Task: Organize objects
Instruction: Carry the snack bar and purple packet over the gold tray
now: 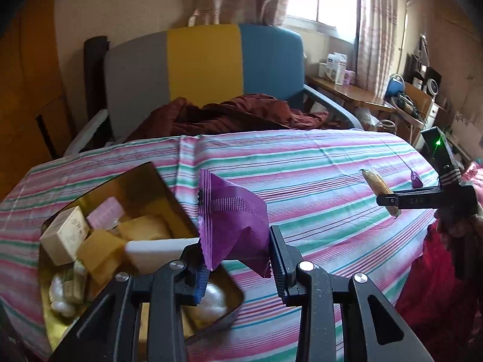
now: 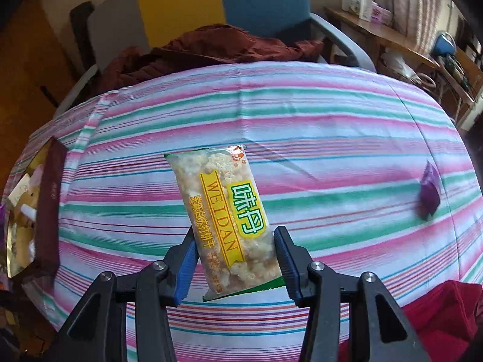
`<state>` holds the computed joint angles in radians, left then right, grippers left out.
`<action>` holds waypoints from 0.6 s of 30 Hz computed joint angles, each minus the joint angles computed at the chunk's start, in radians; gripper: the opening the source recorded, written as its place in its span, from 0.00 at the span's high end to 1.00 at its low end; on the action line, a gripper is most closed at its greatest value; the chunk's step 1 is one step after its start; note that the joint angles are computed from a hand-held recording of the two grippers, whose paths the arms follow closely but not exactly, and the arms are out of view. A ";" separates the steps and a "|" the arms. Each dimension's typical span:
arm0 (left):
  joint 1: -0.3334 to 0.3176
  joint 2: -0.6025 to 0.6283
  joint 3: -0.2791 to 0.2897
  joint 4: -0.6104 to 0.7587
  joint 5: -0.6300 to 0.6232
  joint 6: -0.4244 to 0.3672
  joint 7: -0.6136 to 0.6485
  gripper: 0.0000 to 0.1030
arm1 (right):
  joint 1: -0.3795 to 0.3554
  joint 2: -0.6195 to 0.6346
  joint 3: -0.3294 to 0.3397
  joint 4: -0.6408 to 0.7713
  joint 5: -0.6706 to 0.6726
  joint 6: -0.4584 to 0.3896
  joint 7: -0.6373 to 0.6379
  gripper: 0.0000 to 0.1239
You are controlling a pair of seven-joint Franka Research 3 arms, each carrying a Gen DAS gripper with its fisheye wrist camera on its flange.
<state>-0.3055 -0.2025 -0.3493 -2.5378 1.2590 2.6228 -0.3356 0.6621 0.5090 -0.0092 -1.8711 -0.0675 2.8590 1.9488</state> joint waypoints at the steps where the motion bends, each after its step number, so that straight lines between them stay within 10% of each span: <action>1: -0.001 -0.014 0.001 -0.014 -0.004 -0.001 -0.005 0.65 | 0.004 0.004 0.013 0.014 0.001 0.001 -0.011 0.60; 18: 0.045 -0.268 -0.028 -0.250 -0.112 0.025 -0.053 0.65 | 0.082 0.099 0.198 0.198 0.156 0.038 -0.237 0.60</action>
<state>-0.2604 -0.4700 -0.3775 -2.7873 1.1467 2.6478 -0.3889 0.7442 0.6083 0.1883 -1.6731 0.0883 2.8973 1.7119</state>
